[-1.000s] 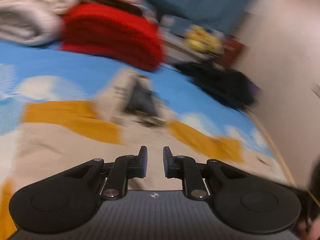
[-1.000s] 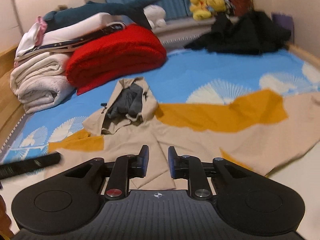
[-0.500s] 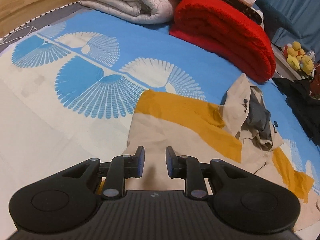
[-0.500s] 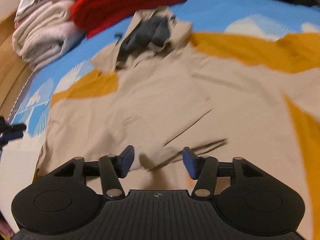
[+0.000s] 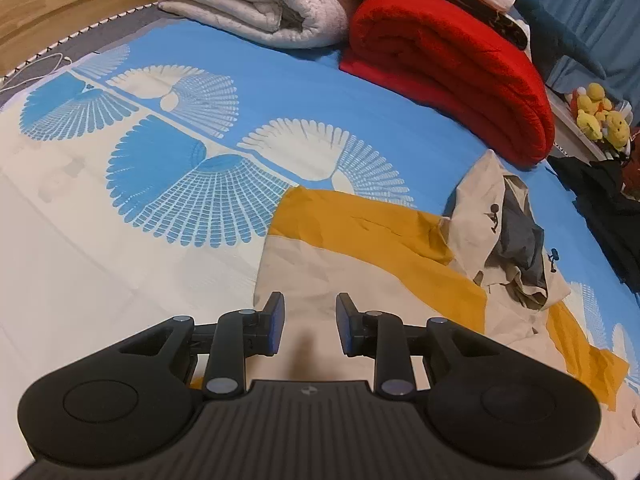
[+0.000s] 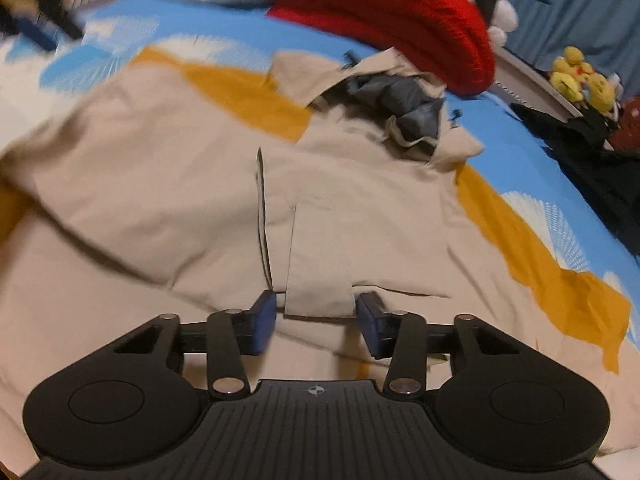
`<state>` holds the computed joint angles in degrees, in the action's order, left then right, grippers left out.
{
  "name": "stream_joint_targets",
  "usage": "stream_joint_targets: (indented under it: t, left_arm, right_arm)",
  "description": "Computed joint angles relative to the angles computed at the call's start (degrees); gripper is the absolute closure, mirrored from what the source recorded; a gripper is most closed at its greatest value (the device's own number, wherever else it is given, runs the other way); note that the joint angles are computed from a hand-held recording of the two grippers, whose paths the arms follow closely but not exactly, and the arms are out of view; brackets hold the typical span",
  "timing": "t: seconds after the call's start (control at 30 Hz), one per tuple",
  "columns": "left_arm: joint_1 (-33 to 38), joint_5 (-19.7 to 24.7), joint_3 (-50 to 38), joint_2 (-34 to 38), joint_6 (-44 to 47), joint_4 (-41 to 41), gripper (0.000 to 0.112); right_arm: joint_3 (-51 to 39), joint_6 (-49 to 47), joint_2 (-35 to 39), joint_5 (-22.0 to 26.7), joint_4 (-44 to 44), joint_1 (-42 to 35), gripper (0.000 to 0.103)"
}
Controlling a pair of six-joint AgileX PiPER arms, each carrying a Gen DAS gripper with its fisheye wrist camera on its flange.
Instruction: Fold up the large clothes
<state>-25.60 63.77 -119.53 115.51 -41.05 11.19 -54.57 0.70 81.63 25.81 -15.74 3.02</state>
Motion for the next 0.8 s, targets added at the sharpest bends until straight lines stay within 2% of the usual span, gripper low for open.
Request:
stream_joint_targets:
  t: [0.1,0.17,0.2,0.23,0.3,0.37,0.43,0.47,0.53,0.57,0.6,0.63,0.67,0.7,0.8]
  left_arm:
    - [-0.2,0.2,-0.1,0.0,-0.1,0.6,0.081]
    - [-0.4,0.1,0.1,-0.1,0.1,0.7,0.081]
    - [-0.6,0.1,0.2,-0.1,0.2,0.9,0.081]
    - [-0.7,0.1,0.2,-0.1,0.2,1.0,0.081]
    - [-1.0,0.2,0.1,0.2,0.3,1.0,0.081]
    - [-1.3,0.5,-0.3,0.6,0.3,1.1,0.081]
    - [-1.7,0.7,-0.8,1.1,0.3,1.2,0.081]
    - [-1.8,0.8,-1.0,1.4,0.3,1.2,0.081]
    - [-2.0,1.0,-1.4,1.9,0.3,1.0,0.081]
    - [-2.1,1.0,-1.4,2.1,0.3,0.8,0.081]
    - [-2.1,1.1,-1.5,2.3,0.3,0.6,0.081]
    - [-2.0,1.2,-1.7,2.4,0.4,0.3,0.081]
    - [-1.9,1.1,-1.7,2.5,0.5,-0.1,0.081]
    - [-1.9,1.1,-1.8,2.6,0.7,-0.4,0.081]
    - [-1.5,1.4,-2.2,3.1,1.4,-1.7,0.081]
  right_arm:
    - [-1.6,-7.7,-2.0,-1.1,11.8,-4.9,0.081]
    - [-1.4,-12.5,-4.6,-4.1,23.2,-9.6,0.089]
    - [-0.9,-12.7,-6.2,-6.1,26.5,-11.5,0.102]
    - [-0.1,-10.6,-7.7,-9.2,27.5,-13.3,0.103]
    - [1.6,-0.6,-9.8,-15.6,22.8,-17.3,0.103]
    - [1.1,10.9,-9.5,-17.4,15.7,-22.6,0.103]
    - [-2.4,20.7,-6.8,-12.6,9.8,-26.7,0.103]
    - [-4.5,22.5,-4.9,-9.1,10.3,-28.3,0.100]
    - [-7.7,19.8,-1.6,-3.4,18.2,-32.0,0.099]
    - [-9.0,16.7,-0.2,-0.4,23.9,-34.1,0.094]
    - [-10.2,13.6,1.4,2.2,29.6,-35.6,0.081]
    - [-11.2,10.5,3.0,4.8,35.3,-37.2,0.074]
    - [-11.8,9.6,4.3,7.2,38.7,-38.3,0.063]
    - [-12.1,9.6,5.1,9.3,40.6,-39.0,0.057]
    - [-12.0,3.5,8.2,14.2,50.6,-40.6,0.054]
